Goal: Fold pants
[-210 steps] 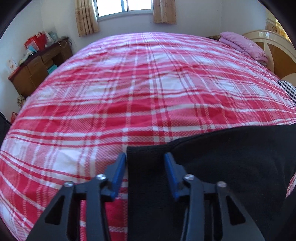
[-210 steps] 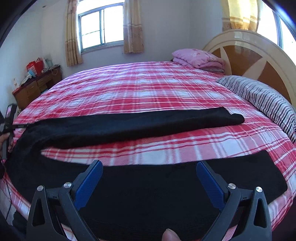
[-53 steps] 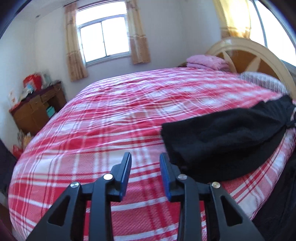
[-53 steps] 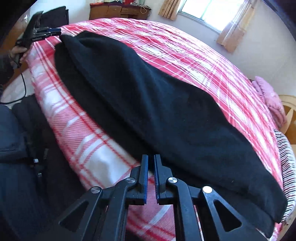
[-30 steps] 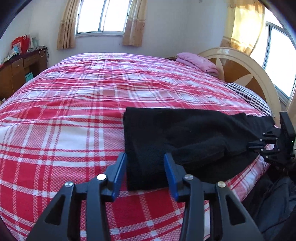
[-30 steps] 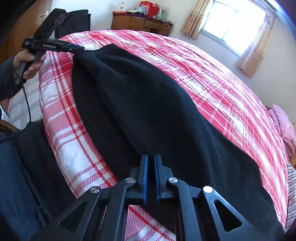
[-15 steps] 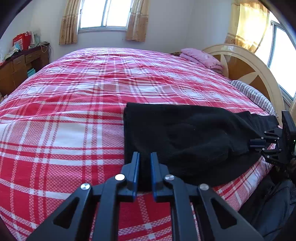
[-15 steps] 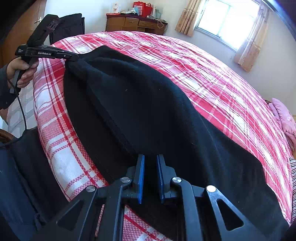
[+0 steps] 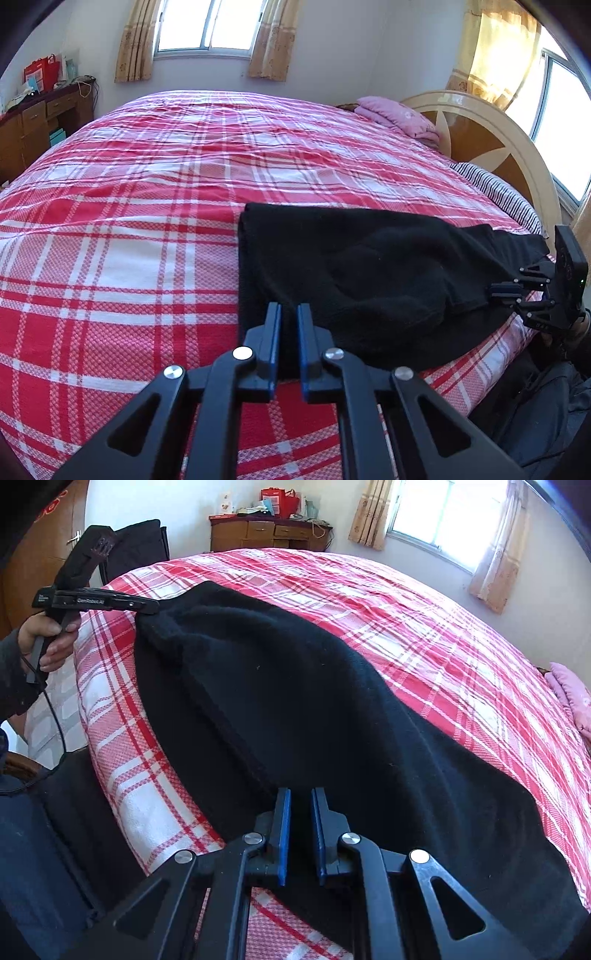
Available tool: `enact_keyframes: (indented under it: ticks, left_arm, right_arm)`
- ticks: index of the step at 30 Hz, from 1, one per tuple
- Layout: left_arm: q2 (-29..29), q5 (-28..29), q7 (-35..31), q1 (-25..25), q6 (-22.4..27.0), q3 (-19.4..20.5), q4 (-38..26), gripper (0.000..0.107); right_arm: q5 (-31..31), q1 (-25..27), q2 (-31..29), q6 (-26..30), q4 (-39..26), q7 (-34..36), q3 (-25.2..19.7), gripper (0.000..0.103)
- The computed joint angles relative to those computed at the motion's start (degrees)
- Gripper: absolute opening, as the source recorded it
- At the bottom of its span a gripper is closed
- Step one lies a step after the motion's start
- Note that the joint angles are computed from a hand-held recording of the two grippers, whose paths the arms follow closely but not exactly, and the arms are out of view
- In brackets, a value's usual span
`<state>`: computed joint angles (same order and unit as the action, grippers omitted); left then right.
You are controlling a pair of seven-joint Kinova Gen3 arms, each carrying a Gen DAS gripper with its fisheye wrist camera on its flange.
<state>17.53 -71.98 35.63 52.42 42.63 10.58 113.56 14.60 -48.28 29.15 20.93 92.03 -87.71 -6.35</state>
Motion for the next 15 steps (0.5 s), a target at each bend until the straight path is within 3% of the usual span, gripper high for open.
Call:
enact_keyframes:
  ticks: [3, 7, 15]
  left_arm:
    - [-0.06, 0.88, -0.61, 0.09, 0.67, 0.14, -0.17, 0.014]
    - [0.54, 2.31, -2.52, -0.04, 1.14, 0.24, -0.96, 0.018]
    - [0.84, 2.01, -1.63, 0.23, 0.12, -0.7, -0.83, 0.019]
  right_arm:
    - [-1.0, 1.05, 0.26, 1.79, -0.91, 1.97, -1.63, 0.012]
    - [0.09, -0.42, 0.12, 0.35, -0.22, 0.85, 0.01, 0.032]
    - [1.73, -2.23, 1.13, -0.42, -0.83, -0.44, 1.67, 0.032]
